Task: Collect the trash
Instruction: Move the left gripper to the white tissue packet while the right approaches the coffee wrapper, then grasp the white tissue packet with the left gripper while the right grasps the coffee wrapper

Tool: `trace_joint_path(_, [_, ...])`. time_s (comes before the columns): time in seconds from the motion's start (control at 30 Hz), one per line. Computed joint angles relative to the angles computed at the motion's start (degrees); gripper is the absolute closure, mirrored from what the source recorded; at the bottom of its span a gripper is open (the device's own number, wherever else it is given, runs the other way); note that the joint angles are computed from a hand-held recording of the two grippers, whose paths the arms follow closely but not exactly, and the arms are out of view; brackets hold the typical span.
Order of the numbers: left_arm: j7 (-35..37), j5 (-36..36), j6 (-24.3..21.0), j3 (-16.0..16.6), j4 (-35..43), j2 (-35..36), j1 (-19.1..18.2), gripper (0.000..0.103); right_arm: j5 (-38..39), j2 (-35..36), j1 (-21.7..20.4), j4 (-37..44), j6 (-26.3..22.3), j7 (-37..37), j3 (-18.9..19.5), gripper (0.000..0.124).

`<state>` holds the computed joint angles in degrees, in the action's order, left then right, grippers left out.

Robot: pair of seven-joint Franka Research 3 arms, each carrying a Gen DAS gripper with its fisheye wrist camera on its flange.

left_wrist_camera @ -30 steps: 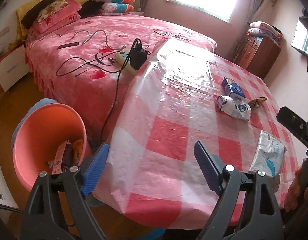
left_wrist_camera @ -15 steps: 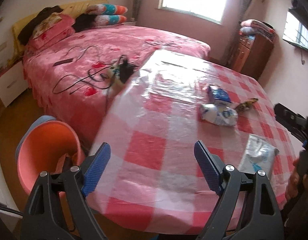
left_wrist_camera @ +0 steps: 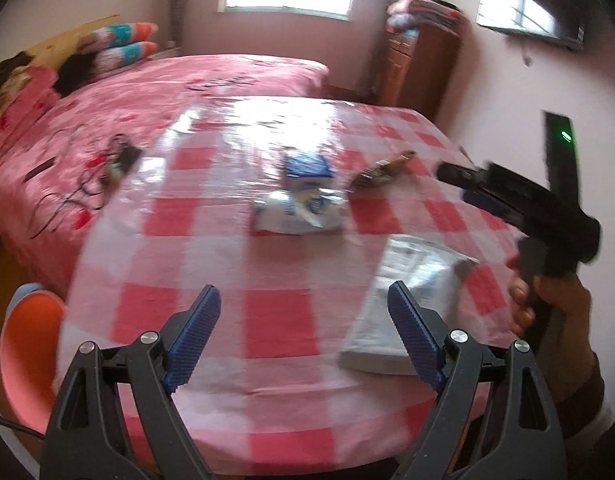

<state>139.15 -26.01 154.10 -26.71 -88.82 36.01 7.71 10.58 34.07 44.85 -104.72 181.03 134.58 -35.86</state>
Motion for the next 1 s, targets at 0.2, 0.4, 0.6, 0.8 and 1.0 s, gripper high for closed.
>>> trace_joint_path(0.2, [3.3, 0.6, -5.2, -0.9, 0.6, 0.7, -1.2, 0.017, 0.2, 0.2, -3.5, 0.8, -0.4, -0.5, 2.5, 0.035])
trace_joint_path(0.4, [4.9, 1.6, -9.1, 0.4, 2.7, 1.9, -4.0, 0.017, 0.8, 0.3, -7.7, 2.3, -0.2, -1.5, 6.3, 0.035])
trace_joint_path(0.6, [2.7, 3.6, -11.4, 2.3, 6.1, 4.1, -6.8, 0.017, 0.6, 1.6, -11.9, 6.1, -1.1, -3.3, 10.2, 0.035])
trace_joint_path(0.8, [0.4, 5.8, -13.3, 3.2, 10.0, 6.8, -8.3, 0.017, -1.6, 3.8, -15.5, 11.4, -5.2, -4.1, 12.8, 0.035])
trace_joint_path(1.0, [-0.3, 7.6, -14.6, 3.4, 13.1, 8.9, -9.3, 0.017, -5.4, 6.7, -19.2, 17.3, -9.9, -2.7, 15.3, 0.035])
